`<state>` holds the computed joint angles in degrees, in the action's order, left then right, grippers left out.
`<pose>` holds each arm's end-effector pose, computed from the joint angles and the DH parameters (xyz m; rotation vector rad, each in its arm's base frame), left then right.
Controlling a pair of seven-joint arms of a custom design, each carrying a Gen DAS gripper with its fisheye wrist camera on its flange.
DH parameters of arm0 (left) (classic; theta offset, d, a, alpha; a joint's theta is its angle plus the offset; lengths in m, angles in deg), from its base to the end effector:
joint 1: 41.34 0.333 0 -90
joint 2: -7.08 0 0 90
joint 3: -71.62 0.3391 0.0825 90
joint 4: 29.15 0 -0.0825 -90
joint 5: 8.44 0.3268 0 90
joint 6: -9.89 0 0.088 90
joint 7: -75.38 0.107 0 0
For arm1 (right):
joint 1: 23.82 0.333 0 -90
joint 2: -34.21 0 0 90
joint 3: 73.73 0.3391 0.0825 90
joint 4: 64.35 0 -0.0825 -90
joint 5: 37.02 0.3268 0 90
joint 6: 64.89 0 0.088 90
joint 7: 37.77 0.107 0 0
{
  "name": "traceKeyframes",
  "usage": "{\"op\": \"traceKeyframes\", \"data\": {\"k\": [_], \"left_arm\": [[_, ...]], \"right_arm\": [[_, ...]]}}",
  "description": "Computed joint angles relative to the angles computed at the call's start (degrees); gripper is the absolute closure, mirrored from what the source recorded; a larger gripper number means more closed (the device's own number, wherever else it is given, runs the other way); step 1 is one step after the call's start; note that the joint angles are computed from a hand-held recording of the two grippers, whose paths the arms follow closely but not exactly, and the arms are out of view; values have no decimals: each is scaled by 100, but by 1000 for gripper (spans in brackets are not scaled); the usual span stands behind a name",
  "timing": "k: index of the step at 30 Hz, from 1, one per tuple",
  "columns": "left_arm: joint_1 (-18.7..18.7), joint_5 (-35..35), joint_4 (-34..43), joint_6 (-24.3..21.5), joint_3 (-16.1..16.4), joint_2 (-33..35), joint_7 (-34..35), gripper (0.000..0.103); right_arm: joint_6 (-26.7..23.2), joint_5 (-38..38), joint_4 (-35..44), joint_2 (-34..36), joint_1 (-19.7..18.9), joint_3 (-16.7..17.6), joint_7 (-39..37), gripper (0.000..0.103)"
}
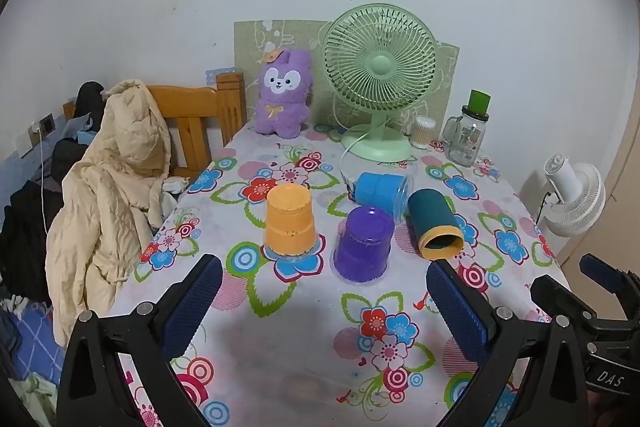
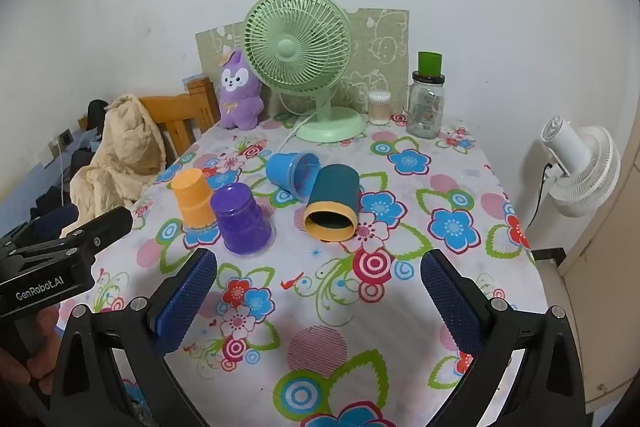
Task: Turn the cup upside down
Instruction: 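Move the right tool toward the upside-down purple cup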
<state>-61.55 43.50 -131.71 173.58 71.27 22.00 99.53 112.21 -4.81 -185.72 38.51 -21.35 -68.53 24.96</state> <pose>0.5689 -0.2587 0.5329 -1.6994 1.6745 -0.9189 0.5535 0.0287 0.5331 -1.6930 1.5979 -0.6779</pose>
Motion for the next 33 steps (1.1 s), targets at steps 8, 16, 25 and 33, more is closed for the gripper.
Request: {"op": "traceKeyframes", "data": {"k": [8, 16, 25, 33], "left_arm": [[-35, 72, 13, -75, 3, -8, -33, 0], [7, -83, 21, -76, -21, 24, 85, 0], [79, -34, -212, 58, 3, -121, 56, 0], [96, -88, -159, -17, -46, -98, 97, 0]], "right_arm": [[15, -17, -13, 12, 13, 7, 39, 0], [-62, -41, 43, 23, -4, -6, 54, 0], [20, -187, -106, -35, 72, 28, 311, 0], [-158, -77, 82, 65, 36, 8, 169, 0]]}}
